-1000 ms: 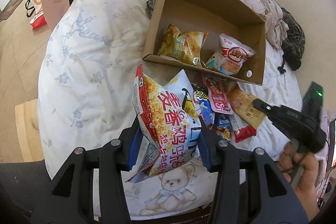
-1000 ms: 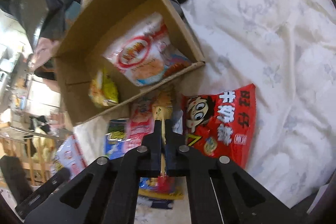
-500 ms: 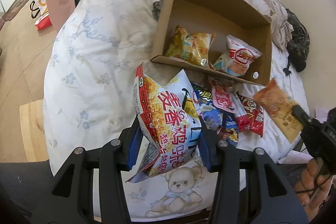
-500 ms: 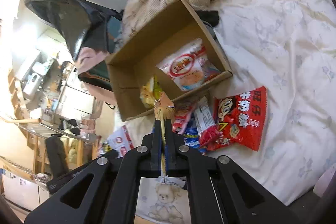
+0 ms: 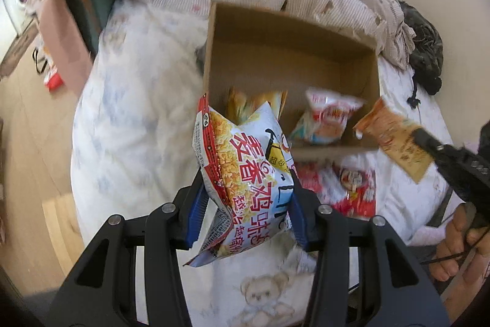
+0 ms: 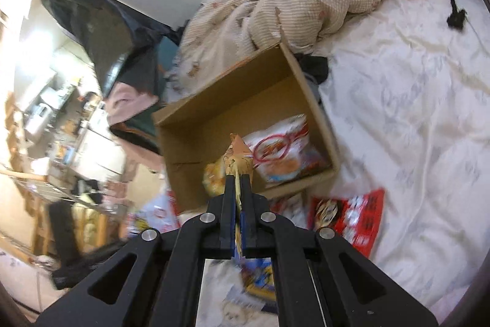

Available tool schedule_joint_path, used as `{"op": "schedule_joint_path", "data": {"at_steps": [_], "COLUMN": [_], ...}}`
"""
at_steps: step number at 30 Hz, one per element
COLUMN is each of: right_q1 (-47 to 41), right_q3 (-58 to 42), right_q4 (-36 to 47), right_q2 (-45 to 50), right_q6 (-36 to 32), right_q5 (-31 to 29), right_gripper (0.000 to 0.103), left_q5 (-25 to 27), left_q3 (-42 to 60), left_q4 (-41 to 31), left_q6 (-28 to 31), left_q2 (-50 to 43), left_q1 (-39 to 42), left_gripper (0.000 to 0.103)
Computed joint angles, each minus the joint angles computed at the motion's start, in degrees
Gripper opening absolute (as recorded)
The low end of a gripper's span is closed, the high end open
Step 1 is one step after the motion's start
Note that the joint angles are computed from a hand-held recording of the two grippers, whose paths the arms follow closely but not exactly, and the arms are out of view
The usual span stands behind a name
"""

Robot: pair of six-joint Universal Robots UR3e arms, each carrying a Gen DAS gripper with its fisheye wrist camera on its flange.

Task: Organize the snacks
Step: 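Carry both snacks into the cardboard box and release them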

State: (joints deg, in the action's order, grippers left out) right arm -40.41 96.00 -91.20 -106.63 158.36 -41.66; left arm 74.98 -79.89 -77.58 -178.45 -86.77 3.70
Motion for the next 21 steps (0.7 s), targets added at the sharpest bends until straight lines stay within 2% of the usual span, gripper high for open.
{"op": "schedule_joint_path", "data": {"at_steps": [3,10,14,21], "right_q1": [4.39,10.85,13.02,13.8], "right_q3": [-1.08,-5.73,-8.43,-11.06], "right_q4": [-8.9,-18.22,-20.31,-21.46], "right_q2": [5.63,15.53,19.92,23.41], "right_q6": [5.3,12.26,13.53,14.07], "right_q5": [-3.4,-8.86,-11.19,-10.67], "right_gripper": [0.002,0.002,0.002,0.002], "left_q5": [1.13,2.82,4.32,5.68], "left_q3": [4.68,12.44,17.44,24.19], "left_q4": [0.86,1.33,1.25,2.11], "left_q6": [-0.27,-0.45,-0.11,-0.5], "left_q2": [-4.18,-12.79,-18.06,-24.93], "left_q1": [-1.14,-3.27,-4.83,-7.23], "left_gripper": [0.043,0.043,0.043,0.043]}}
